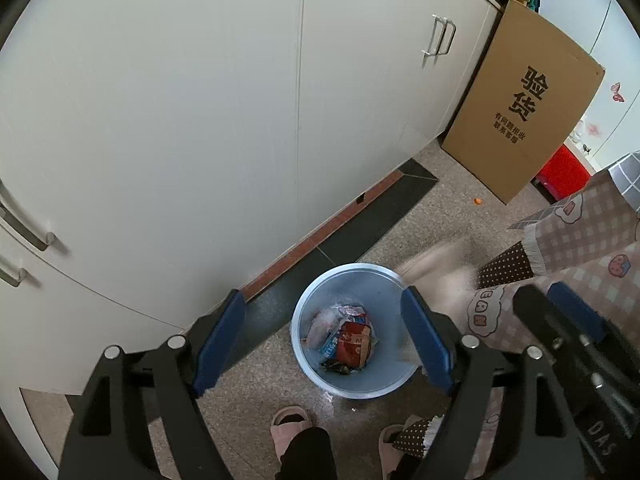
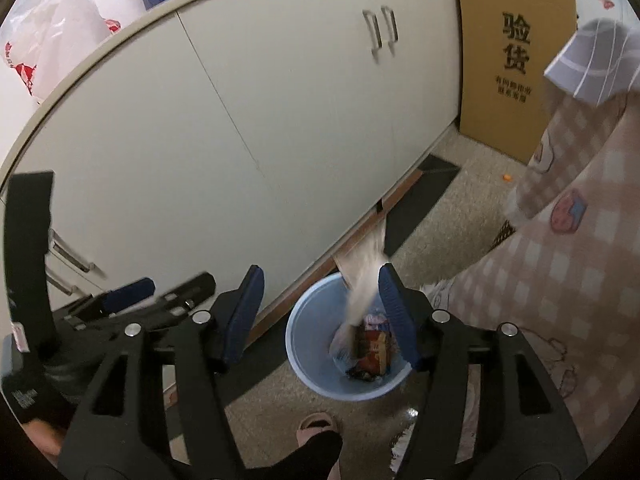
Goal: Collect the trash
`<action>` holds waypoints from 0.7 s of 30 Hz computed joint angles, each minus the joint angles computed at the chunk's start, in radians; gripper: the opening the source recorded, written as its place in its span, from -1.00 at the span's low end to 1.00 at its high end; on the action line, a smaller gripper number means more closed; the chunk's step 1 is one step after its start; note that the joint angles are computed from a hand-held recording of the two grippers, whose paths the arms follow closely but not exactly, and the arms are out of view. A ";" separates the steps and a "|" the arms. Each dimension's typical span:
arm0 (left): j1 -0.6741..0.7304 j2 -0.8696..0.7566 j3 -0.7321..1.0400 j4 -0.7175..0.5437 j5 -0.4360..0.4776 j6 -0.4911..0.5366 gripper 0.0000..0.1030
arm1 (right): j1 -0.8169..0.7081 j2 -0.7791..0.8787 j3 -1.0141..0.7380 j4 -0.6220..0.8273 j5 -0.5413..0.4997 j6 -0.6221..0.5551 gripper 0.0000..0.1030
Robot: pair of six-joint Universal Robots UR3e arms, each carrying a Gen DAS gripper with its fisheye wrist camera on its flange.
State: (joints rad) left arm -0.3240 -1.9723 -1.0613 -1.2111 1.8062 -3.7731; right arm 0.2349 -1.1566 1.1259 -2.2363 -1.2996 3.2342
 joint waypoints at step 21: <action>-0.057 0.073 0.135 -0.134 0.088 -0.010 0.54 | 0.025 -0.121 -0.082 0.142 -0.065 -0.028 0.24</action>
